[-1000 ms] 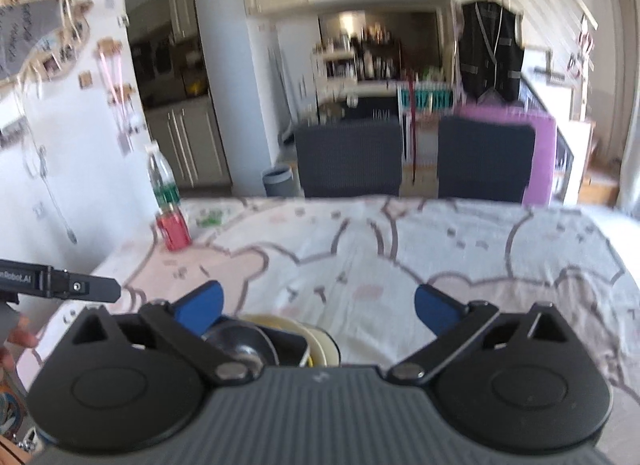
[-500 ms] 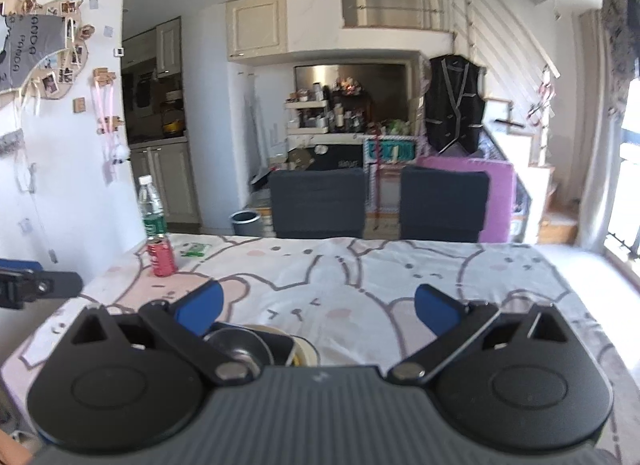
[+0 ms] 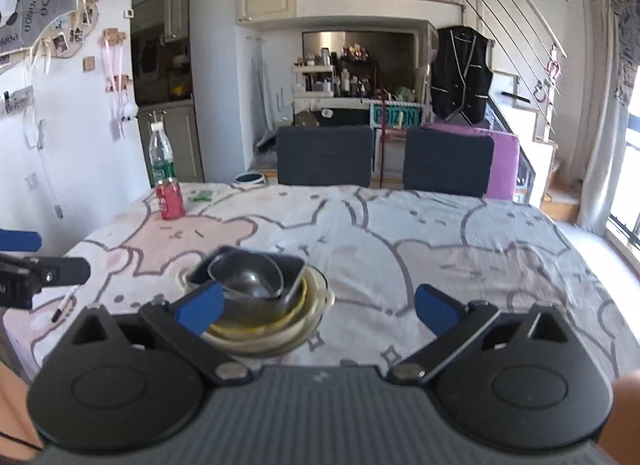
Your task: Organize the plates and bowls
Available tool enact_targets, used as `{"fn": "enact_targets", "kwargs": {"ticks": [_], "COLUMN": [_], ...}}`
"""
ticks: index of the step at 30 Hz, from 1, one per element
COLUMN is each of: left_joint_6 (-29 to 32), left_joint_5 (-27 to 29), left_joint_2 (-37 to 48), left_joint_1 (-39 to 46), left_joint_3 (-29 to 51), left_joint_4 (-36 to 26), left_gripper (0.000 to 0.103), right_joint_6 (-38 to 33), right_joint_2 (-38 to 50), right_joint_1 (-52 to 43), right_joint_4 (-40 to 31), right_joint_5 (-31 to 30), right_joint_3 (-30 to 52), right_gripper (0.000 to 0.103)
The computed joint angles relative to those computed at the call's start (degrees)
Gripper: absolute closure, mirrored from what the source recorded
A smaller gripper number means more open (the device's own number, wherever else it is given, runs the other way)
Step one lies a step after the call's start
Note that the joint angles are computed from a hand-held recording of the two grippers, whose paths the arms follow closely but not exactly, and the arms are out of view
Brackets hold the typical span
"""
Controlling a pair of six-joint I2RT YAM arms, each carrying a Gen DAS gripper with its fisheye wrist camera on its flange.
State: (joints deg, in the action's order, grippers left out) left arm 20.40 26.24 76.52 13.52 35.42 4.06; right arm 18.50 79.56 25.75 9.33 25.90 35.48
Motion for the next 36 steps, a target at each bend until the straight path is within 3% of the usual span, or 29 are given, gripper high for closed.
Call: {"fn": "enact_targets", "kwargs": {"ticks": [14, 36], "left_joint_6": [2.05, 2.14], "left_joint_5": [-1.12, -2.15], "left_joint_2": [0.55, 0.48], "left_joint_1": [0.82, 0.51], "left_joint_3": [-4.45, -5.66], "left_joint_4": [3.54, 5.01], "left_gripper": [0.0, 0.0], "right_joint_6": [2.52, 4.47], "right_joint_2": [1.87, -0.11], "right_joint_1": [4.45, 4.42], "right_joint_4": [3.62, 3.56], "right_joint_5": [5.86, 4.66], "right_joint_3": [-4.52, -6.05], "right_gripper": [0.0, 0.0]}}
